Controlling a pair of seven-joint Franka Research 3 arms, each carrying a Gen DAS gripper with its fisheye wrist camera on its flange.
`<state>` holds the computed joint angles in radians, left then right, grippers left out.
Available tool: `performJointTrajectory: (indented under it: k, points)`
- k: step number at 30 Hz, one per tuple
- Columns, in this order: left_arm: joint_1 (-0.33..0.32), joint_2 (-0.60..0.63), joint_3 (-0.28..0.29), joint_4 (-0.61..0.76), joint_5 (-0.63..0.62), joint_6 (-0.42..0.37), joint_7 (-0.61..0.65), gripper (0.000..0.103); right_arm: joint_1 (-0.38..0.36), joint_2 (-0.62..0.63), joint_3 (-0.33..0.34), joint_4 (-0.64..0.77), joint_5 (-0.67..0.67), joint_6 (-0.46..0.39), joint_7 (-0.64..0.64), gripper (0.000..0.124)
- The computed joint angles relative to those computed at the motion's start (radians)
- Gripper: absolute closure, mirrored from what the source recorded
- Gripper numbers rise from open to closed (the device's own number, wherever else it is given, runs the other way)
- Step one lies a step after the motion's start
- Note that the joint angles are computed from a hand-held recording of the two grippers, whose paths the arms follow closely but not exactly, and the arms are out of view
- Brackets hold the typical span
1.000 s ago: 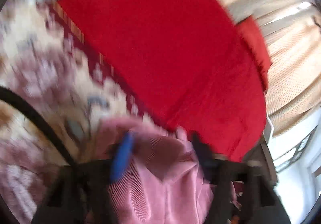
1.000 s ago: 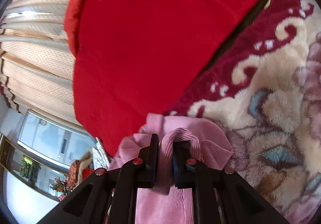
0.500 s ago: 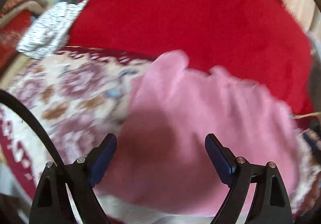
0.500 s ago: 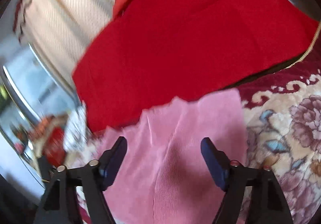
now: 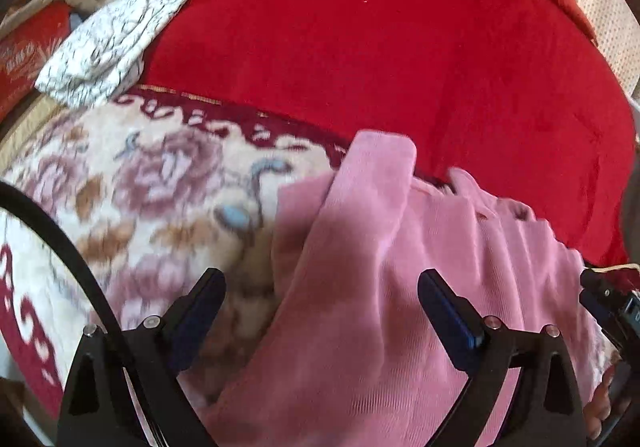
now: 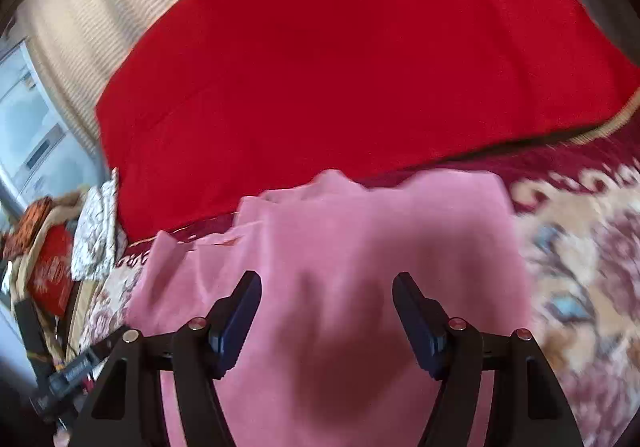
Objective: Fold large clothes
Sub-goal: 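Lift the hem with both grippers and fold it toward the collar, release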
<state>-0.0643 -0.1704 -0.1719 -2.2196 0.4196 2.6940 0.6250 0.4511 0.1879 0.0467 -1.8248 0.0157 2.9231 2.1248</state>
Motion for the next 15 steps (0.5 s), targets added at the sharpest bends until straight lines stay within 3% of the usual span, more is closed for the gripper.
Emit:
performJointTrajectory:
  k: [3, 4, 5, 8, 15]
  points:
    - [-0.029, 0.124, 0.014, 0.124, -0.112, -0.126, 0.155, 0.006, -0.016, 0.121, 0.029, 0.163, 0.053, -0.133, -0.054, 0.053]
    - [-0.032, 0.168, 0.013, 0.163, -0.143, -0.183, 0.187, 0.004, -0.013, 0.164, 0.023, 0.222, 0.056, -0.197, -0.057, 0.052]
    - [-0.035, 0.182, 0.012, 0.171, -0.111, -0.184, 0.170, 0.001, 0.008, 0.195, -0.003, 0.258, 0.018, -0.215, -0.042, 0.052]
    - [-0.047, 0.196, 0.007, 0.205, -0.028, -0.222, 0.148, 0.001, 0.033, 0.202, -0.027, 0.275, -0.018, -0.226, -0.026, 0.052]
    - [-0.045, 0.077, -0.003, 0.113, 0.127, -0.107, -0.031, 0.001, 0.041, 0.110, -0.013, 0.159, -0.018, -0.095, -0.052, 0.052]
